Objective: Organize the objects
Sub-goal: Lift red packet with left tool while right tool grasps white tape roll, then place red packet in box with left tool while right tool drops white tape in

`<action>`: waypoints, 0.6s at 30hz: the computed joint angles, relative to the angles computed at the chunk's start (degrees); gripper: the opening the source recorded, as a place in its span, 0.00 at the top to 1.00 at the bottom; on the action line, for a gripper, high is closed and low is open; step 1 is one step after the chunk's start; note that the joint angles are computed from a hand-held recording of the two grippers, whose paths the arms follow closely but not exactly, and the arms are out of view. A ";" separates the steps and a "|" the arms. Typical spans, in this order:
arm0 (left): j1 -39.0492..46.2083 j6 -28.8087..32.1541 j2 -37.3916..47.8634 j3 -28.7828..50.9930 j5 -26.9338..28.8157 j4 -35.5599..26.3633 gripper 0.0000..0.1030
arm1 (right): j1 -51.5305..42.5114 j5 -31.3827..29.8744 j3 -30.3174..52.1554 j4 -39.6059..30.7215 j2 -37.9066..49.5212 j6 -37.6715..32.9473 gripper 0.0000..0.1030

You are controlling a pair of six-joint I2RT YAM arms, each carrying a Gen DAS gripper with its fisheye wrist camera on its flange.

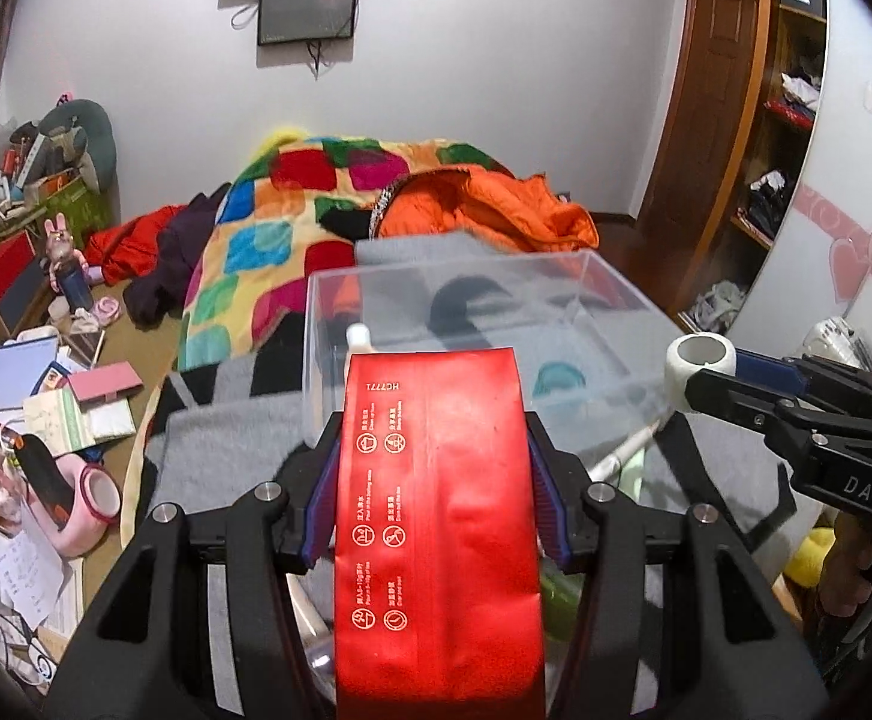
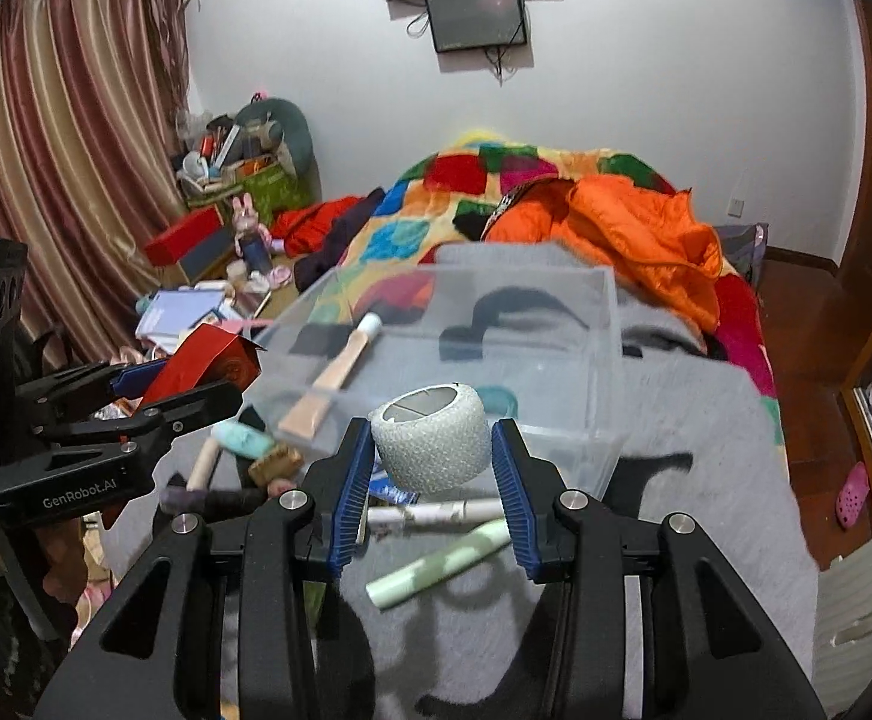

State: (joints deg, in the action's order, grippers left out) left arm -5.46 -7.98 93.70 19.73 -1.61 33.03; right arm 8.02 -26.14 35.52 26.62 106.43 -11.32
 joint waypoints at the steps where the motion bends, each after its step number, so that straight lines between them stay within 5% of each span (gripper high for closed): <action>1: 0.16 0.04 0.06 0.53 0.08 -0.22 0.48 | 0.01 0.08 0.25 0.18 -0.04 0.26 0.64; 18: 2.87 1.07 5.01 12.07 2.96 -6.09 0.48 | 0.93 3.75 12.57 -2.53 8.26 5.01 0.64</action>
